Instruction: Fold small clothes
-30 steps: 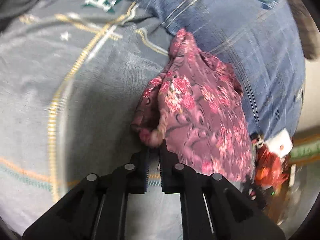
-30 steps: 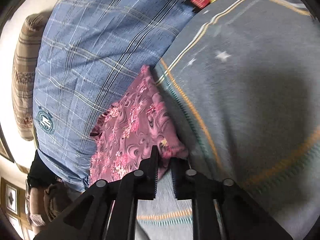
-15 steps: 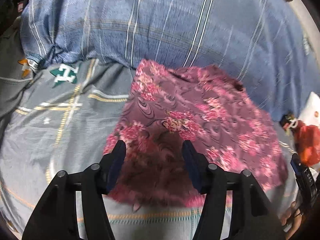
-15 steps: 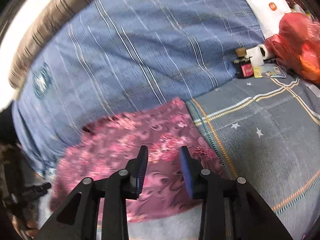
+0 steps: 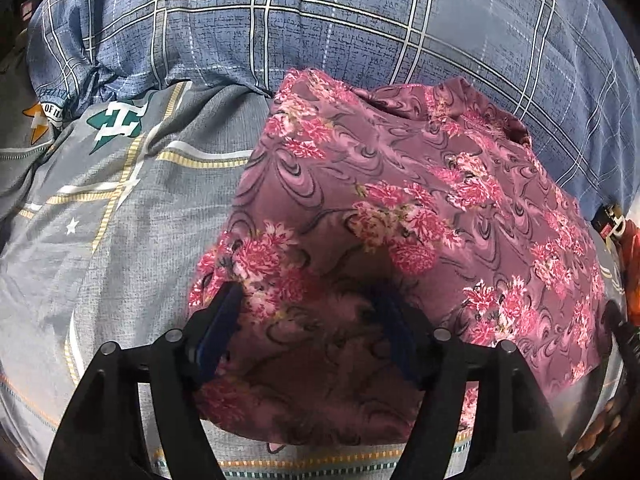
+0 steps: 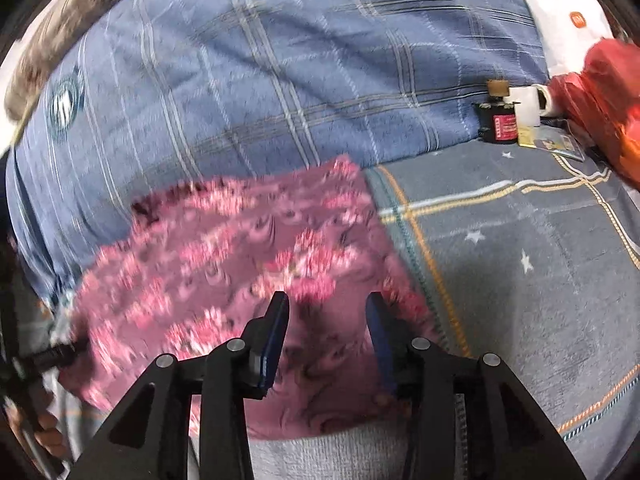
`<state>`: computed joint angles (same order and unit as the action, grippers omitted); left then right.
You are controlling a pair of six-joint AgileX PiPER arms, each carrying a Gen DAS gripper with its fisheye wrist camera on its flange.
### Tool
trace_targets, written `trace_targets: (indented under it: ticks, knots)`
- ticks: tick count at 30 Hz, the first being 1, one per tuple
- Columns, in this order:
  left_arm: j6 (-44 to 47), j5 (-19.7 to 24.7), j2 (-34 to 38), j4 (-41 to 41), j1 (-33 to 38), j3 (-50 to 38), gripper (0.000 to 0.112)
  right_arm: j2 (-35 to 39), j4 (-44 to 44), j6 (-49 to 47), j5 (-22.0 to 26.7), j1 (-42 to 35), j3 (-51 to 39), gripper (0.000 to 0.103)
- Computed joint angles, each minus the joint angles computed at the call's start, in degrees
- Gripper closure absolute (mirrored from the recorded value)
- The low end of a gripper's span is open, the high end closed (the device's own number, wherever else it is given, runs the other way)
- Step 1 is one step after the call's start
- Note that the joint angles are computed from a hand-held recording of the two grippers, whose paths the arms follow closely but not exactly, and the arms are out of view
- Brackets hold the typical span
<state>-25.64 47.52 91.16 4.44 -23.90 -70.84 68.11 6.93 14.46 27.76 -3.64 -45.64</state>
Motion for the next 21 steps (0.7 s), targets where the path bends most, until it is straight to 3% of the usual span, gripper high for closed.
trace_targets:
  ticks: [2, 7, 11, 13, 15, 18, 21]
  knots:
    - [0.70, 1.87, 0.54, -0.80, 0.12, -1.72, 0.042, 2.12, 3.11, -2.80, 0.65, -2.12, -2.46, 0.058]
    - [5.24, 1.43, 0.17, -7.14, 4.29, -4.13, 0.042, 9.45, 15.21, -11.32, 3.37, -11.37, -8.41, 0.054]
    - [7.47, 4.49, 4.20, -9.69, 6.88, -10.09, 0.042, 16.75, 25.24, -19.37, 5.25, -14.12, -13.67, 0.053]
    - [7.34, 4.87, 5.94, -9.71, 6.93, -12.04, 0.042, 19.37, 26.43, -21.76, 5.96, -12.49, -15.84, 0.060]
    - [6.83, 4.52, 7.91, -9.36, 6.58, -13.19, 0.042, 20.36, 22.45, -19.69, 4.03, -9.28, -16.83, 0.091]
    - [5.07, 4.54, 10.96, -7.32, 5.62, -13.65, 0.036, 22.60, 9.52, -10.34, 2.62, -4.55, -18.63, 0.101]
    - [3.46, 2.24, 10.75, -5.29, 5.00, -12.14, 0.030, 22.44, 8.93, -11.27, 1.60, -4.25, -18.31, 0.101]
